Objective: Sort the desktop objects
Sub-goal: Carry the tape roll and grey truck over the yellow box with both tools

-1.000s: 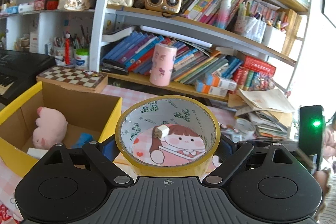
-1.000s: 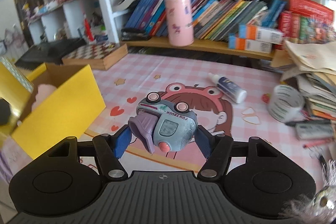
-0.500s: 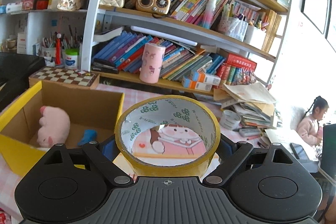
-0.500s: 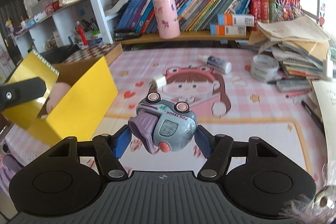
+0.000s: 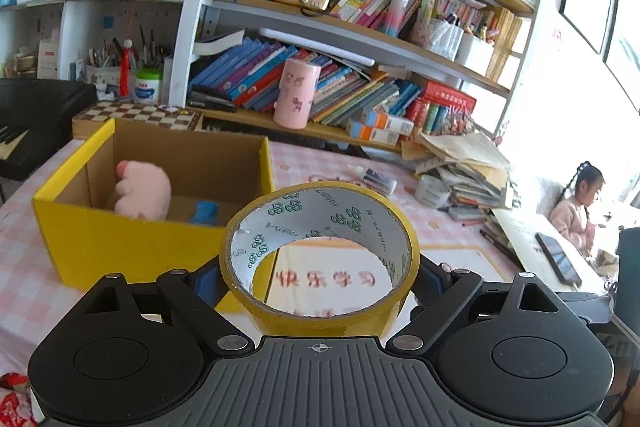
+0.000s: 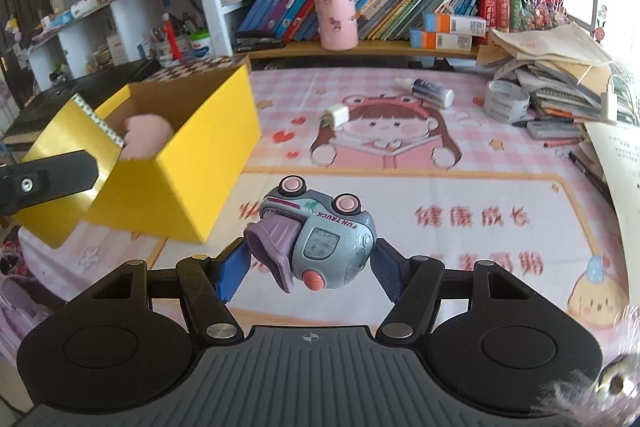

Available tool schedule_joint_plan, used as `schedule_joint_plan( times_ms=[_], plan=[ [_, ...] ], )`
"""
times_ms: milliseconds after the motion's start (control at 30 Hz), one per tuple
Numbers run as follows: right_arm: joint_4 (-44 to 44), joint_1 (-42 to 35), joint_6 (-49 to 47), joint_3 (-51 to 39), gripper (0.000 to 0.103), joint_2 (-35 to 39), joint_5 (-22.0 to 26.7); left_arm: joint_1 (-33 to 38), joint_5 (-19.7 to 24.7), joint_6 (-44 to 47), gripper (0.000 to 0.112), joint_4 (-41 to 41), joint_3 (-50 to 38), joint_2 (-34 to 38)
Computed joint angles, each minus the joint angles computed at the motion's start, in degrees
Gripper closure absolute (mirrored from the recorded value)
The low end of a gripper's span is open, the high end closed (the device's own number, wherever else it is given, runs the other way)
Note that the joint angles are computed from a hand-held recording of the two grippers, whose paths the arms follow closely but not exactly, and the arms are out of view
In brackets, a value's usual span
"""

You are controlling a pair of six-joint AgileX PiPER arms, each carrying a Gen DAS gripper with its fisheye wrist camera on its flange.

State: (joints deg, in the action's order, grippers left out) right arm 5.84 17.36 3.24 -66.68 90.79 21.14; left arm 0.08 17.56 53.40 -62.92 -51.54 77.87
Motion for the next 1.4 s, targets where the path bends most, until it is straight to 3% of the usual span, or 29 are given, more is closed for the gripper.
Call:
schedule_joint_plan(
  times_ms=[300,500,733,1067,1400],
  plan=[
    [-21.1,11.6,28.6,8.1,0.040,-5.0,1.0,10.3,11.0,4.4,0.021,0.7,7.6,-7.3],
    [-24.8,16.9,35.8,9.1,0.040,-6.0,2.8,17.2,16.8,6.2,0.021,1.8,10.3,-11.0],
    [-26.0,21.1,36.3,7.5,0.040,-5.3,4.0,23.8,20.4,8.4,0.021,-0.1,12.4,-13.5],
    [-22.6,24.5,28.8,3.0,0.040,-2.4,5.4,30.7,24.0,9.4,0.021,-0.4,13.5,-15.5],
    [-19.5,25.4,21.4,0.4,0.040,-1.1,5.9,31.0,22.4,8.9,0.021,-1.5,13.4,-14.9]
  ],
)
